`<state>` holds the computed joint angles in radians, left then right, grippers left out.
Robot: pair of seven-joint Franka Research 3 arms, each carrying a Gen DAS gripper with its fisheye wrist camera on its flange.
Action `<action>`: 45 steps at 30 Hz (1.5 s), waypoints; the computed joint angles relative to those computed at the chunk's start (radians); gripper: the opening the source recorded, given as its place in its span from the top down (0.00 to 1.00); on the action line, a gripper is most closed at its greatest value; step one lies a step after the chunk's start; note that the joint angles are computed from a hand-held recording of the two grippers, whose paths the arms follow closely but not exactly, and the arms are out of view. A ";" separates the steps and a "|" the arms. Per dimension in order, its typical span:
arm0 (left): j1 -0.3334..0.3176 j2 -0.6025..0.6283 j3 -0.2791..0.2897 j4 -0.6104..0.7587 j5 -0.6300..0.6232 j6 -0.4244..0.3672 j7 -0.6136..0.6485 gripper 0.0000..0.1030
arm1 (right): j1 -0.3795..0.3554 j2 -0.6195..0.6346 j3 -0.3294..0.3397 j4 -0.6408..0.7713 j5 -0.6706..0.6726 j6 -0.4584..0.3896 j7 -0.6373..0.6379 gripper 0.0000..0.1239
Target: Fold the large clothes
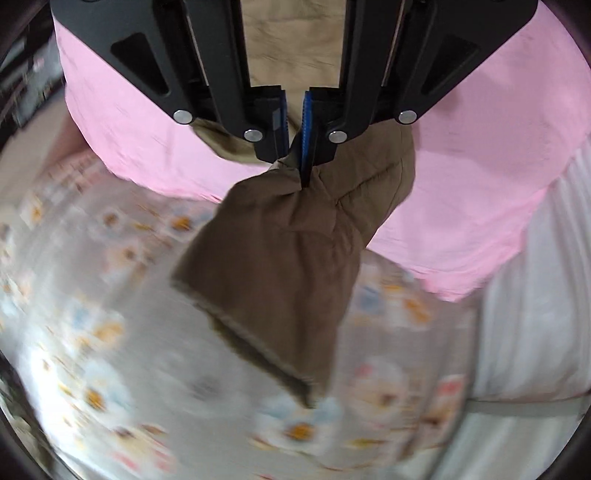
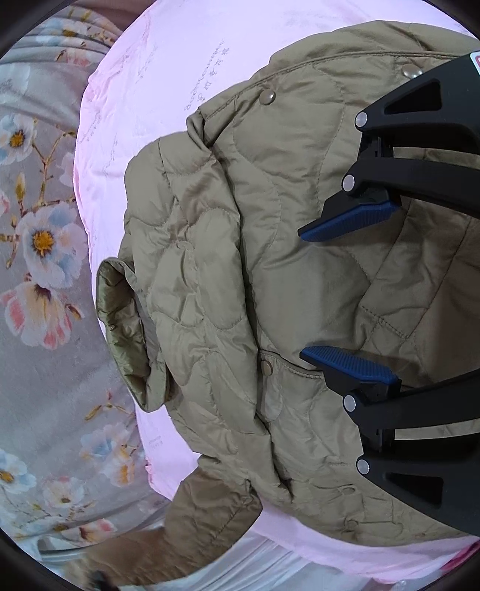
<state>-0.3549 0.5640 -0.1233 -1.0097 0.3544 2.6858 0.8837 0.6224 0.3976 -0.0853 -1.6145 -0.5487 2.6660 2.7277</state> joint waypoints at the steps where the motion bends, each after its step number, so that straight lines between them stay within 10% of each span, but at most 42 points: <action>1: -0.010 0.039 -0.035 0.045 -0.018 -0.013 0.047 0.93 | -0.001 -0.013 -0.002 -0.018 0.000 0.012 0.008 0.53; 3: -0.043 0.106 -0.068 0.117 -0.048 -0.051 0.101 0.76 | -0.005 -0.040 -0.004 -0.052 -0.005 0.028 0.022 0.53; 5: -0.070 0.159 -0.076 0.146 -0.098 -0.051 0.133 0.16 | -0.008 -0.064 -0.005 -0.076 -0.021 0.027 0.034 0.53; 9: -0.083 0.153 -0.070 0.047 -0.112 -0.041 0.091 0.14 | -0.018 -0.124 -0.006 -0.133 -0.091 0.016 0.094 0.47; 21: 0.224 0.007 -0.180 -0.387 -0.433 0.104 -0.033 0.14 | -0.180 -0.053 0.073 0.000 0.103 0.077 -0.089 0.41; 27: 0.288 0.081 -0.235 -0.361 -0.545 0.106 -0.021 0.21 | -0.223 0.126 0.096 0.222 0.372 0.001 -0.210 0.40; 29: 0.270 0.105 -0.217 -0.318 -0.531 0.082 -0.025 0.42 | -0.232 0.167 0.110 0.265 0.444 -0.006 -0.252 0.44; 31: 0.223 0.124 -0.158 -0.254 -0.483 0.019 -0.076 0.64 | -0.229 0.194 0.114 0.299 0.492 -0.010 -0.296 0.81; 33: 0.218 0.123 -0.148 -0.232 -0.461 0.011 -0.079 0.92 | -0.211 0.212 0.092 0.352 0.505 -0.043 -0.335 0.92; 39: 0.136 0.021 -0.055 -0.285 -0.298 0.086 -0.092 0.97 | -0.031 0.075 -0.134 0.271 0.249 0.128 -0.238 0.96; 41: 0.075 0.012 0.006 -0.279 -0.184 0.042 -0.128 0.97 | 0.039 0.036 -0.203 0.235 0.095 0.095 -0.163 0.96; 45: 0.008 0.107 0.045 -0.158 -0.041 -0.162 -0.168 0.98 | 0.007 0.073 -0.131 0.244 0.080 -0.083 -0.217 0.96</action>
<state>-0.3469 0.6709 -0.0785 -1.1673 0.3137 2.5234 0.7157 0.6294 0.4708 -0.2168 -1.3701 -0.4684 2.5829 2.5109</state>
